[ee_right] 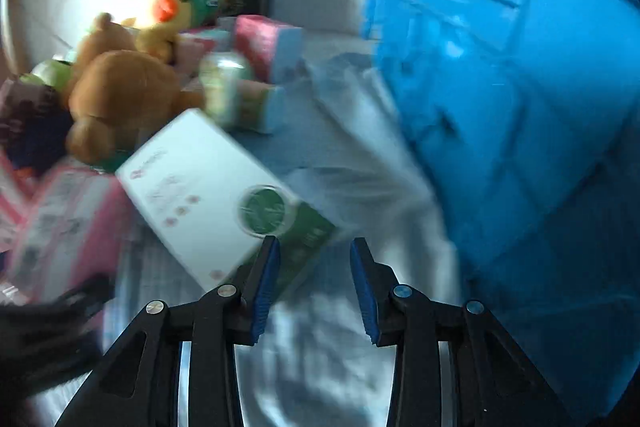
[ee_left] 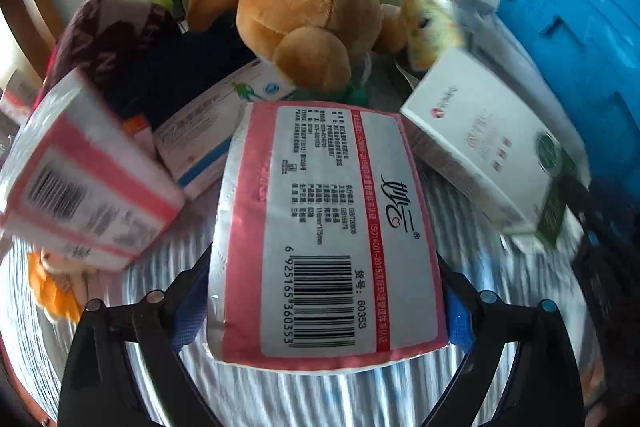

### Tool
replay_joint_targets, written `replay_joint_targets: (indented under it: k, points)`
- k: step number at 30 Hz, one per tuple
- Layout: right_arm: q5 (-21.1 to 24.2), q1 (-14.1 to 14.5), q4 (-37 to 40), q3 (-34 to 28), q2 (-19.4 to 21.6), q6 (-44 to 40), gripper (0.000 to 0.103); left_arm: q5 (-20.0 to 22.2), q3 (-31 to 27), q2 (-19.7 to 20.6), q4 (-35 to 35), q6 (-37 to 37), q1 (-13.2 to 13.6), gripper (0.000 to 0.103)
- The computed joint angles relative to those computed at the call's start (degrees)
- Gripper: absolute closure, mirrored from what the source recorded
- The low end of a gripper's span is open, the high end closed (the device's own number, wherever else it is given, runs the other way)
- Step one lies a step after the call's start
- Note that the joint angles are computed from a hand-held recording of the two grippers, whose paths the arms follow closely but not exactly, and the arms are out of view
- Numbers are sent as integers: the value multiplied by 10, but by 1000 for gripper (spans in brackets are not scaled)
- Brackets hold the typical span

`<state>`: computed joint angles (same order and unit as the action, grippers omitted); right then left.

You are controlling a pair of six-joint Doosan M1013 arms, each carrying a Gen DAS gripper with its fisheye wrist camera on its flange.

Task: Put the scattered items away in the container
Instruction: 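Lift both held items and carry them over the blue crate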

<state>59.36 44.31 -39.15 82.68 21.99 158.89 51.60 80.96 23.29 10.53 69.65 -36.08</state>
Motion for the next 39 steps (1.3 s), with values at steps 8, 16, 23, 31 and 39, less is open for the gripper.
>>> replay_joint_targets:
  k: [8, 16, 23, 31, 39]
  points:
    - [-81, -4, 36, -1, -20, -75, 27, 3, 15, -20, 44, -17, 6, 8]
    - [-50, -20, 110, -94, 46, -205, 18, -9, 28, -27, 25, -27, 23, 8]
    - [18, -34, 171, -143, 98, -258, 26, -20, 8, -10, 42, -35, 23, 8]
    - [-25, -2, 77, -99, 36, -152, 27, -50, 17, -40, 42, -27, 24, 9]
    - [4, 48, -79, -142, -1, -70, 26, -116, 24, -103, 90, -49, 22, 9]
